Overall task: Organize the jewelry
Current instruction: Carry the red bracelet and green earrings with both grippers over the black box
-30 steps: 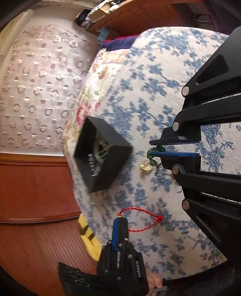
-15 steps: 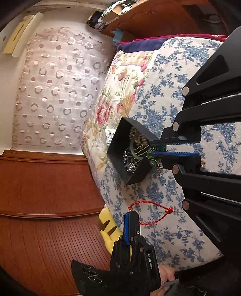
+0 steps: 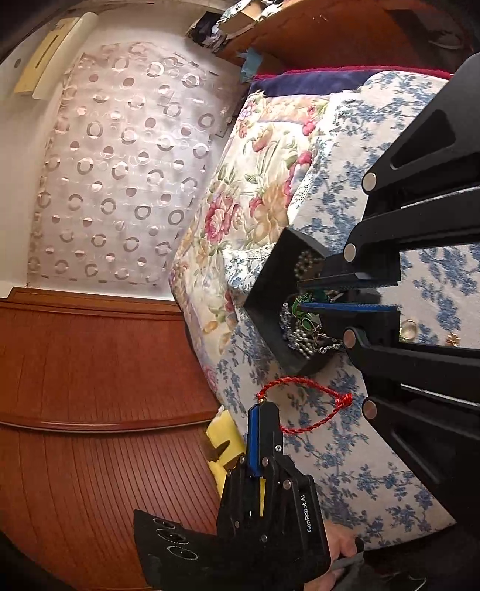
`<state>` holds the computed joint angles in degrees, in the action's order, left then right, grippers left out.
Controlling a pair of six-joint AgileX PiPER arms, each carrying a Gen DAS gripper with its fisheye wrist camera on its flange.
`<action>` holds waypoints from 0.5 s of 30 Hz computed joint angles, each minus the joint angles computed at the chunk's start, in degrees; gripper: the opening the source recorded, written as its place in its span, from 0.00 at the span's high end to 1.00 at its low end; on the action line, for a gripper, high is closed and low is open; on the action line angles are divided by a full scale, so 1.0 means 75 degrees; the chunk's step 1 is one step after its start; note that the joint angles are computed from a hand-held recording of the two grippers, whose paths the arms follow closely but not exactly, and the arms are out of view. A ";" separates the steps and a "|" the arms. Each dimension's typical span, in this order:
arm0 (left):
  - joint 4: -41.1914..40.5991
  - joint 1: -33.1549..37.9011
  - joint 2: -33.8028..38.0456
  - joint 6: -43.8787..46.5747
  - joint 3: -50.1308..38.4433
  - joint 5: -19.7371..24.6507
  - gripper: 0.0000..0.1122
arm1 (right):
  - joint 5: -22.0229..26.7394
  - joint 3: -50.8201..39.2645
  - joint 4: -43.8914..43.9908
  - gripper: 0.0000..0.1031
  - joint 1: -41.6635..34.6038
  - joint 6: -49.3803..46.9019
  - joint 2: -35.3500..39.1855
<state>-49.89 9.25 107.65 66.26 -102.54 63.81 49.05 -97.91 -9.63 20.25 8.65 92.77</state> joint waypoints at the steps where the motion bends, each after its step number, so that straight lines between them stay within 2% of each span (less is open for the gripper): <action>1: 0.0050 -0.0037 0.0109 -0.0136 -0.0193 0.0009 0.94 | 0.0001 -0.0095 0.0075 0.93 -0.0059 -0.0080 0.0080; 4: 0.0218 -0.0138 0.0405 -0.0525 -0.0724 0.0097 0.94 | 0.0093 -0.0468 0.0405 0.93 -0.0278 -0.0367 0.0394; 9: 0.0520 -0.0354 0.0846 -0.1111 -0.1592 0.0220 0.94 | 0.0647 -0.1589 0.0867 0.93 -0.0589 -0.1001 0.1106; 15: 0.1009 -0.0591 0.1714 -0.1979 -0.3191 0.0572 0.94 | 0.1091 -0.2740 0.1382 0.93 -0.0979 -0.1407 0.2048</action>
